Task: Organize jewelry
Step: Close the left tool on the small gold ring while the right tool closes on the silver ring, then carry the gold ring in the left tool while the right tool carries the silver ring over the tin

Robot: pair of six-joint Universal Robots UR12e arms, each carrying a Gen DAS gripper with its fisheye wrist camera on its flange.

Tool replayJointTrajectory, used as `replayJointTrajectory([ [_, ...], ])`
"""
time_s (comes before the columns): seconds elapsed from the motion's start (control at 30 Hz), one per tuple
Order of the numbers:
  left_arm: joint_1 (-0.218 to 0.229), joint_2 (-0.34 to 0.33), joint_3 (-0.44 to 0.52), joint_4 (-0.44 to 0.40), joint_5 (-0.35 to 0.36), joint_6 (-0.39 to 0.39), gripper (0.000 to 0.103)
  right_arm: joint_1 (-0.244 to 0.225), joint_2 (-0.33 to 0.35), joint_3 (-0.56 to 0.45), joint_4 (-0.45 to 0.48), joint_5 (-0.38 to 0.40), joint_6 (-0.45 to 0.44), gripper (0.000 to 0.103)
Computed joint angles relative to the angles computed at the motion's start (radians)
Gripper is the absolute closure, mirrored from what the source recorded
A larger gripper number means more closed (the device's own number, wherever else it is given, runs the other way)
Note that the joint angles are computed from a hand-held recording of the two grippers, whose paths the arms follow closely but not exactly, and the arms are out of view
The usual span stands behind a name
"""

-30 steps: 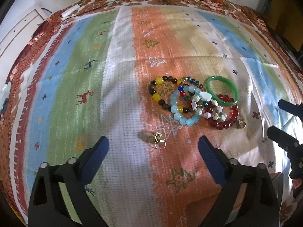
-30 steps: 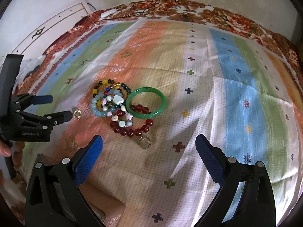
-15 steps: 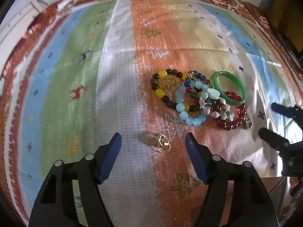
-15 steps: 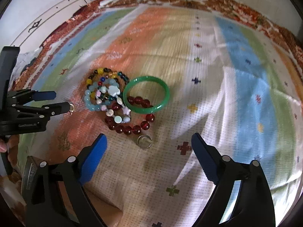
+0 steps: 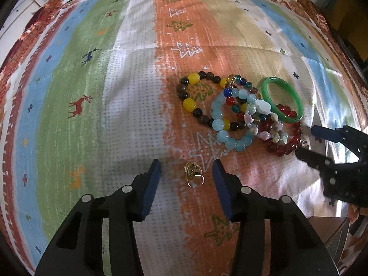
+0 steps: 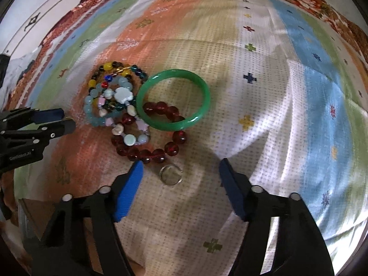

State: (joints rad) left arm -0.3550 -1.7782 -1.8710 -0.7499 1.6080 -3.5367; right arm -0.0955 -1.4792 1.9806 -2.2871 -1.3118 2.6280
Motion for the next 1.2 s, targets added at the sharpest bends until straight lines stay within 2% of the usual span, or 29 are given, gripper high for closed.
replayJointTrajectory([
  [0.13, 0.001, 0.000, 0.001, -0.003, 0.000, 0.010, 0.066, 0.009, 0.001, -0.009, 0.020, -0.032, -0.020, 0.051],
  [0.3, -0.005, -0.003, 0.006, -0.013, 0.003, 0.025, 0.070, 0.016, -0.001, -0.008, 0.026, -0.049, -0.042, 0.052],
  [0.37, -0.006, -0.003, 0.006, -0.016, 0.001, 0.029, 0.072, 0.013, -0.003, -0.007, 0.035, -0.044, -0.044, 0.059],
  [0.53, -0.006, -0.003, 0.007, -0.020, -0.001, 0.017, 0.076, 0.011, -0.002, -0.008, 0.034, -0.041, -0.038, 0.066],
  [0.57, -0.006, -0.004, 0.008, -0.022, 0.000, 0.014, 0.077, 0.012, -0.002, -0.008, 0.034, -0.042, -0.041, 0.074],
  [0.63, -0.006, -0.004, 0.009, -0.026, -0.001, 0.012, 0.082, 0.013, -0.002, -0.011, 0.046, -0.039, -0.049, 0.082],
  [0.77, -0.009, -0.005, 0.011, -0.033, -0.005, 0.019, 0.088, 0.019, -0.003, -0.008, 0.037, -0.050, -0.049, 0.082],
  [1.2, 0.003, 0.005, 0.003, -0.029, -0.026, 0.017, 0.088, 0.008, -0.008, -0.008, 0.043, -0.026, -0.052, 0.083],
])
